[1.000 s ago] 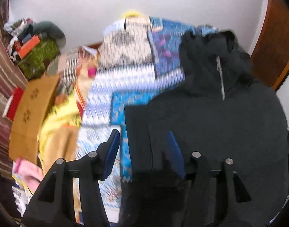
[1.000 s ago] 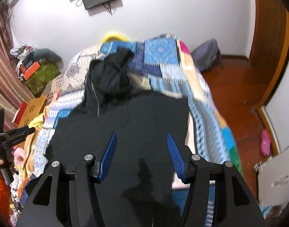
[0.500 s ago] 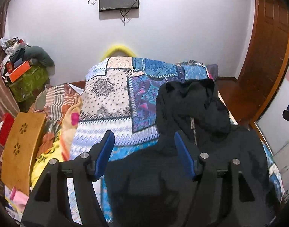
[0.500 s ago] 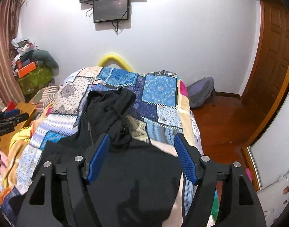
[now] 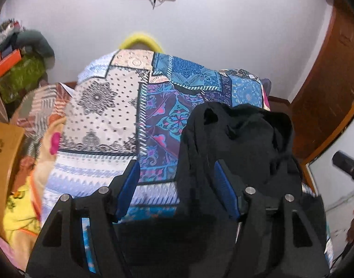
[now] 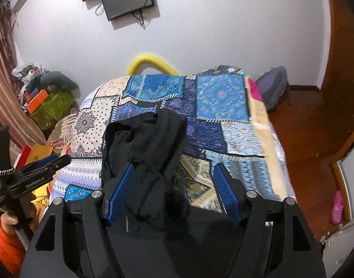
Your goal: Fold large clothes
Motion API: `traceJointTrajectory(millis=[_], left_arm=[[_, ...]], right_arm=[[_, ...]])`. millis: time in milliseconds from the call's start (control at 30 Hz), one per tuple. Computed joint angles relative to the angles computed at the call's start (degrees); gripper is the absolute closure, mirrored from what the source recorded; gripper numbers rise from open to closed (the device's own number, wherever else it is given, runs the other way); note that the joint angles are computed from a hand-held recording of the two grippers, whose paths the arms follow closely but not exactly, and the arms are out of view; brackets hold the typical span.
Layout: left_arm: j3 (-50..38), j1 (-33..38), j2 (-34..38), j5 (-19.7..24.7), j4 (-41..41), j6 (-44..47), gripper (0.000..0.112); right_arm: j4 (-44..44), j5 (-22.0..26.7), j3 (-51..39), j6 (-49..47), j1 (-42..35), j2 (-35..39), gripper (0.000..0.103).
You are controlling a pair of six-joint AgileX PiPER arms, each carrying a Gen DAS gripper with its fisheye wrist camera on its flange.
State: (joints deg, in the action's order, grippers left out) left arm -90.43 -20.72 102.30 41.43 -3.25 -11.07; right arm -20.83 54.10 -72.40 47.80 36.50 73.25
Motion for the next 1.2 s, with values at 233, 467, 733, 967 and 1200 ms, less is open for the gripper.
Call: traceJointTrajectory(millis=[233,467,733,967,1200], left_arm=[[-13.1,1.5,12.3,3.2,-8.0,3.2,0.047],[-24.6,0.1,22.0,7.3,-6.2,1.1,0.066],[-23.1,-0.3,22.8,6.2,-6.1,2.4,0.100],[-11.4,-1.8,11.9,2.5,-2.1,4.4,0.103],[3.6,-2.2,-3.9,1.7,-4.2,8.6,0.103]], right_arm=[[11.4,-9.1,-0.1,-8.8,-7.8,5.8,0.036],[18.4,-12.0,0.1,-13.6,-12.7,9.6,0.046],[24.5,-13.0,0.9,-17.4,-15.3,12.0,0.088],[26.5,-12.3,2.4,-17.9,-14.1,6.6,0.091],[14.7,-5.6,1.3,-8.5,-2.9,-0.4,0.091]])
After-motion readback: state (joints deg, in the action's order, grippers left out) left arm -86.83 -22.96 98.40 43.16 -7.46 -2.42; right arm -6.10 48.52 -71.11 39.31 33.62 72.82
